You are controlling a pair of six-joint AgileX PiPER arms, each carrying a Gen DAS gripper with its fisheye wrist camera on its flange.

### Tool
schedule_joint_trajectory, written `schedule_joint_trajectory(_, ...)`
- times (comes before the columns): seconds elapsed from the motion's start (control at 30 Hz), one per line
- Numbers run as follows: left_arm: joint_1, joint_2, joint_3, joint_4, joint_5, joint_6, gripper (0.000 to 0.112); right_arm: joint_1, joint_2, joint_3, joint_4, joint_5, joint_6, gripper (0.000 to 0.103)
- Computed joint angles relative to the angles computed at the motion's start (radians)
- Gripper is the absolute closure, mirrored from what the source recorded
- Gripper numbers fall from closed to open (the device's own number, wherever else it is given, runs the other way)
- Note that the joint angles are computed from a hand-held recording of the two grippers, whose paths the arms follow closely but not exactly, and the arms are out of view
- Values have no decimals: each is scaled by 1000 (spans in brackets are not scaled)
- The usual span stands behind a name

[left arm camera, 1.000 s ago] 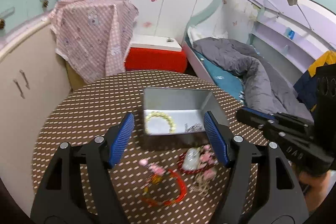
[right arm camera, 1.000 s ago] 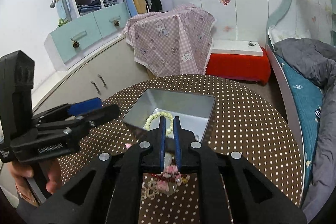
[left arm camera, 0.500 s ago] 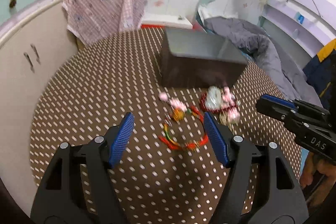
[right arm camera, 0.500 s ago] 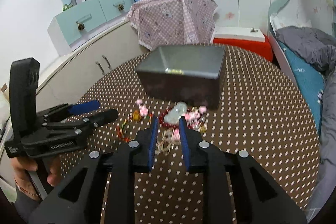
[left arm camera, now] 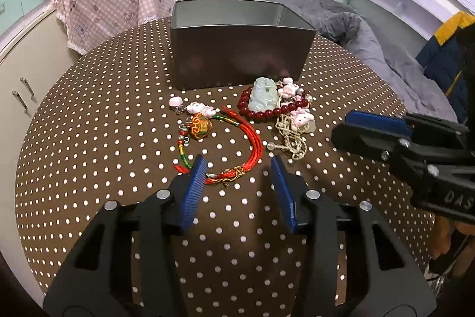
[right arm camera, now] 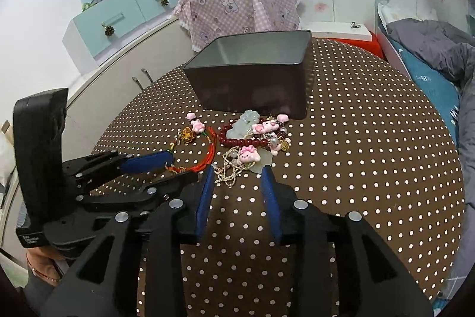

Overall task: Organize jewelry
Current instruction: 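Move the left tool back to the pile and grasp the red cord bracelet, then carry the red cord bracelet into the grey box and release it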

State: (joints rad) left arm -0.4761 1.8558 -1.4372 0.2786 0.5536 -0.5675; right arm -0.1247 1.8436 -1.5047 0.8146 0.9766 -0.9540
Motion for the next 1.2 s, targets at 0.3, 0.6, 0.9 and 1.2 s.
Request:
schedule_joint_trajectory(0.3, -32, 54, -90, 150, 119, -54, 97, 4, 6, -12, 3, 11, 1, 70)
schedule_joint_trajectory(0.6, 95, -119, 149, 77, -73, -143, 105, 34, 5, -27, -2, 15, 16, 69)
schedule_joint_trajectory(0.9, 126, -279, 299, 266, -179, -419, 105, 145, 46, -98, -52, 3, 62, 69)
schedule_joint_trajectory(1.2, 143, -229, 238, 217, -158, -365, 105, 317, 181, -287, -302, -62, 247, 70)
